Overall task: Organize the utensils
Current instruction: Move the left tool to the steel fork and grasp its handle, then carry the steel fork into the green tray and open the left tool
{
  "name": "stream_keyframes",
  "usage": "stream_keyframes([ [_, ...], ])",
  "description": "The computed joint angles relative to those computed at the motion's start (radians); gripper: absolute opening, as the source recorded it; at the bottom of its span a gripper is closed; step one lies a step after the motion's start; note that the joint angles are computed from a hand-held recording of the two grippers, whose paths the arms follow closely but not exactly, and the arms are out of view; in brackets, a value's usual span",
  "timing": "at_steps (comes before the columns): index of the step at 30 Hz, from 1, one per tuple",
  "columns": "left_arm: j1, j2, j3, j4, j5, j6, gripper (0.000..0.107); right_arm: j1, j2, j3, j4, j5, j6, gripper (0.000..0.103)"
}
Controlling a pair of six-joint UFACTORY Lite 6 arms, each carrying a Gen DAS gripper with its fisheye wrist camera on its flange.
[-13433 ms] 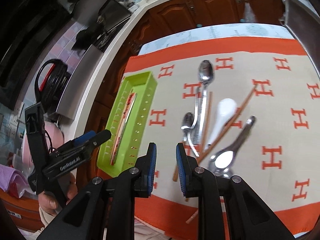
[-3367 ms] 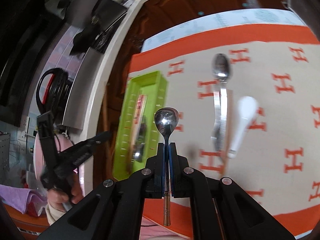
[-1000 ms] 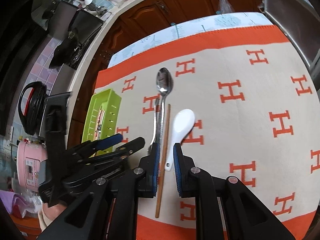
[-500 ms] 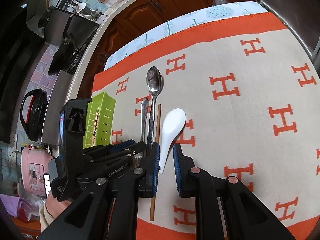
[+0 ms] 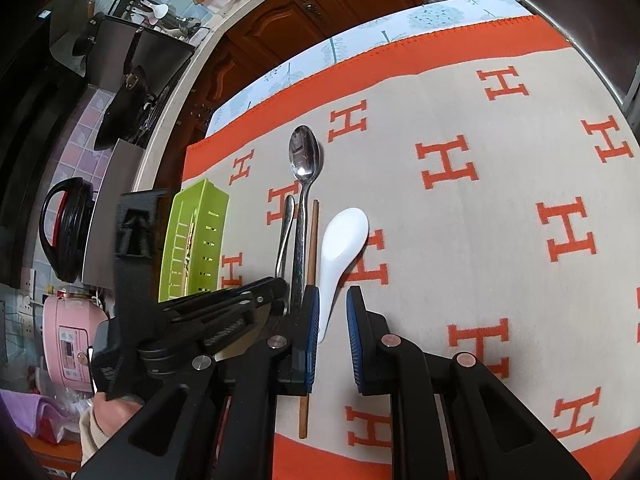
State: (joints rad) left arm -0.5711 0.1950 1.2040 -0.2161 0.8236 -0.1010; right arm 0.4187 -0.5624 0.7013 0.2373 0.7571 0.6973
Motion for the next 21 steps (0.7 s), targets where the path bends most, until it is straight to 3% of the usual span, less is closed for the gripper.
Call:
stream_keyframes([
  [5, 0.087, -0.189, -0.109, -0.023, 0.033, 0.067, 0.003, 0.039, 0.052, 0.024, 0.004, -0.016, 0.005, 0.014],
  [15, 0.298, -0.354, -0.155, -0.110, 0.158, 0.265, 0.000, 0.189, 0.223, 0.144, -0.035, -0.058, 0.085, 0.014],
  [21, 0.346, -0.411, -0.163, -0.128, 0.204, 0.328, 0.000, 0.232, 0.294, 0.212, -0.067, -0.047, 0.122, 0.014],
])
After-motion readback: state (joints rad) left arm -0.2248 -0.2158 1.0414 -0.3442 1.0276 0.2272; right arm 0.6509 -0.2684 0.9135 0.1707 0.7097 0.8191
